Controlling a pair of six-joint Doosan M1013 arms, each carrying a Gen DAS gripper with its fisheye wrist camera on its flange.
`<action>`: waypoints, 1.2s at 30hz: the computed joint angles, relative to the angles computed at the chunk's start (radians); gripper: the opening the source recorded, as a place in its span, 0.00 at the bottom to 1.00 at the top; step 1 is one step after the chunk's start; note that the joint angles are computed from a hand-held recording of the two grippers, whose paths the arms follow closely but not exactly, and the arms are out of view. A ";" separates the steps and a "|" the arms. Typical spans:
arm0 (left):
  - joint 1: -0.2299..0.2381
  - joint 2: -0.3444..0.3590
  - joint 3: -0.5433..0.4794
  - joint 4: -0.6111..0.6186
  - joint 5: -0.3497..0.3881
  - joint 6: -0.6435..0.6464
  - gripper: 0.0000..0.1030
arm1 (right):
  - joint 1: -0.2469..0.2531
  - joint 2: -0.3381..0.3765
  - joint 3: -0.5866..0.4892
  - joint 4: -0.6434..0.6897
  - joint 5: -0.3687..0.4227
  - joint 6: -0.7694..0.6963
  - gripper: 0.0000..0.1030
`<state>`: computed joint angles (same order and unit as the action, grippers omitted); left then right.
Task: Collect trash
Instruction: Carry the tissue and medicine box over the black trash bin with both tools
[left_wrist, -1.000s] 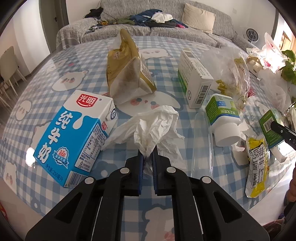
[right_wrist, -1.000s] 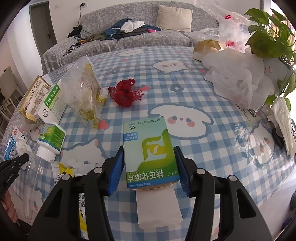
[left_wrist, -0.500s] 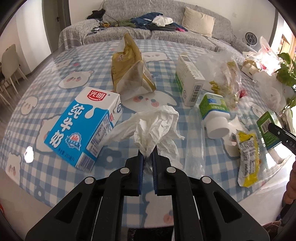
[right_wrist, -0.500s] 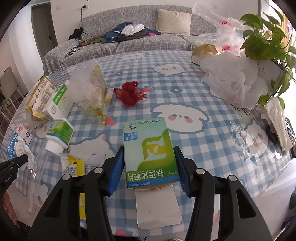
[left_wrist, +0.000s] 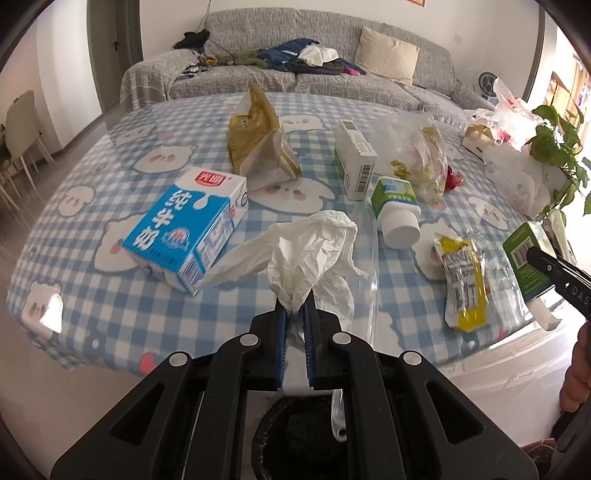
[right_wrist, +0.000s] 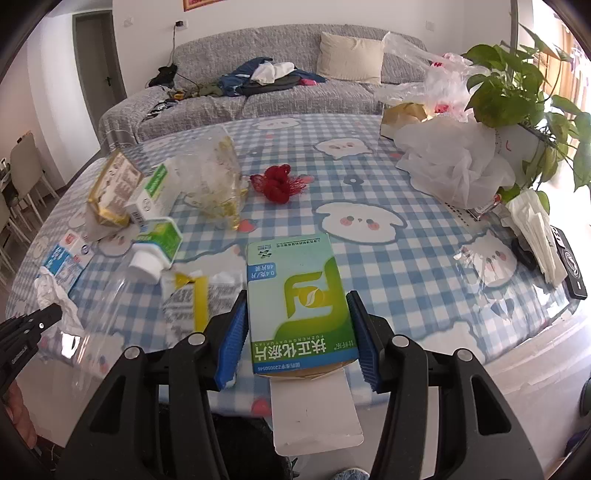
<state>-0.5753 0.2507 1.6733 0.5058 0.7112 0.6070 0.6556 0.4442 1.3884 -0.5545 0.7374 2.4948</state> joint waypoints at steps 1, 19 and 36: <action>-0.005 -0.008 0.009 0.009 0.001 -0.010 0.07 | 0.003 -0.006 0.008 -0.008 -0.003 0.007 0.48; -0.071 -0.131 0.148 0.114 -0.027 -0.154 0.07 | 0.084 -0.104 0.147 -0.148 -0.053 0.203 0.48; -0.114 -0.196 0.276 0.107 -0.057 -0.259 0.07 | 0.158 -0.115 0.201 -0.160 -0.057 0.271 0.48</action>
